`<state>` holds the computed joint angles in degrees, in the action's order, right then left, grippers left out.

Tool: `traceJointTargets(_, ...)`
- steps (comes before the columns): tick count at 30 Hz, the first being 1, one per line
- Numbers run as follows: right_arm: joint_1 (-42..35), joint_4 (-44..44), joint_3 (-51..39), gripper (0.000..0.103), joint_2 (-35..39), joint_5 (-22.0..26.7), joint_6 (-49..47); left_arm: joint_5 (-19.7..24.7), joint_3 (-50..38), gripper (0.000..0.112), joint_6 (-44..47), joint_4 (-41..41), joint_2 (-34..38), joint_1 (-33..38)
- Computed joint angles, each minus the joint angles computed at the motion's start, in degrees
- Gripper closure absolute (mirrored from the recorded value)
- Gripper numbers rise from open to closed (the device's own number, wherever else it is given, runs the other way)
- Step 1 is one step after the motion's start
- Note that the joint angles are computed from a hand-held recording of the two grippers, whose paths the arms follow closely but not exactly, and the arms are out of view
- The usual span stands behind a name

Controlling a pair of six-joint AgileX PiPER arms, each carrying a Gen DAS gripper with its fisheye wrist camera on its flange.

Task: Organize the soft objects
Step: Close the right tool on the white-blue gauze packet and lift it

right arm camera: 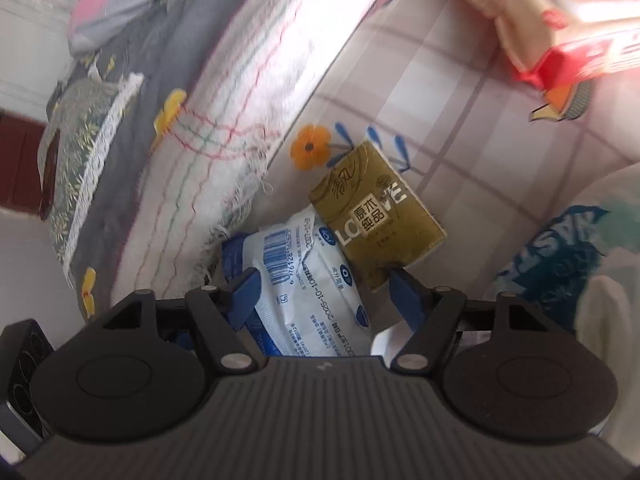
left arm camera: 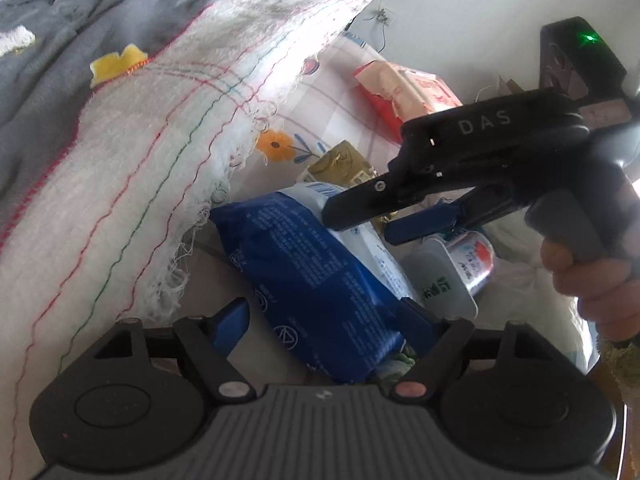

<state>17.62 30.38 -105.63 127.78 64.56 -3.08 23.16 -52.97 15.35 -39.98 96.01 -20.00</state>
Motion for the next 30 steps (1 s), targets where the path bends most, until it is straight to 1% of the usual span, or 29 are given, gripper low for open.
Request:
traceJointTargets(1, -0.17, 0.67, -0.62, 0.024, 0.66, 0.52, -0.47, 0.23, -0.10, 0.031, 2.14, -2.21, 0.43, 0.42)
traceJointTargets(3, -0.51, 2.48, -1.64, 0.024, 2.16, 1.83, -0.84, 0.69, -0.66, 0.032, 3.82, -3.85, 1.21, 0.82)
traceJointTargets(5, -0.62, 4.28, -0.82, 0.024, 2.61, 1.27, -2.03, 0.73, -0.99, 0.034, 5.59, -5.78, 1.83, 1.14)
traceJointTargets(6, -0.49, 5.22, -0.41, 0.026, 2.77, 0.84, -2.21, 0.62, -0.99, 0.036, 5.51, -5.89, 1.76, 1.07)
traceJointTargets(7, -0.06, 4.92, 0.64, 0.028, 2.18, -0.66, -1.86, 0.28, -1.05, 0.038, 4.67, -5.14, 1.62, 0.87)
traceJointTargets(9, 0.54, 4.24, 3.42, 0.035, 0.25, -3.43, -1.75, -0.23, -1.12, 0.047, 2.10, -2.36, 0.81, 0.51)
traceJointTargets(10, 0.37, 5.13, 5.08, 0.037, -0.72, -4.62, -2.21, -0.26, -1.29, 0.048, 0.70, -0.79, 0.43, 0.58)
traceJointTargets(12, 0.04, 6.84, 7.89, 0.038, -2.55, -6.47, -3.30, -0.10, -0.46, 0.052, 0.66, -0.88, -1.25, 1.10)
traceJointTargets(14, -0.15, 8.72, 10.65, 0.039, -4.72, -8.28, -4.05, -0.42, 0.27, 0.053, -0.67, 0.34, -3.44, 1.13)
traceJointTargets(17, -0.31, 11.68, 14.19, 0.040, -8.35, -10.27, -5.21, -1.00, 1.37, 0.053, -7.46, 7.02, -8.15, -0.09)
traceJointTargets(20, -0.81, 14.31, 19.19, 0.040, -14.49, -12.21, -7.74, -0.79, 2.58, 0.053, -14.33, 13.93, -14.29, -1.81)
traceJointTargets(23, -2.55, 18.13, 26.03, 0.040, -22.38, -13.92, -11.24, -0.88, 2.64, 0.053, -23.43, 22.87, -19.62, -5.92)
traceJointTargets(25, -4.44, 20.93, 31.54, 0.040, -28.57, -14.71, -13.77, -0.71, 2.04, 0.052, -30.73, 29.81, -22.24, -10.15)
traceJointTargets(27, -7.43, 23.32, 37.61, 0.040, -35.44, -14.70, -15.79, 0.31, 0.80, 0.052, -36.04, 34.82, -24.21, -14.67)
traceJointTargets(29, -12.34, 25.22, 44.22, 0.040, -43.25, -13.29, -18.10, 1.01, -1.13, 0.052, -43.23, 41.20, -24.56, -20.95)
traceJointTargets(30, -15.34, 25.91, 47.09, 0.040, -46.77, -12.10, -19.06, 1.02, -2.11, 0.052, -44.39, 42.17, -24.27, -23.45)
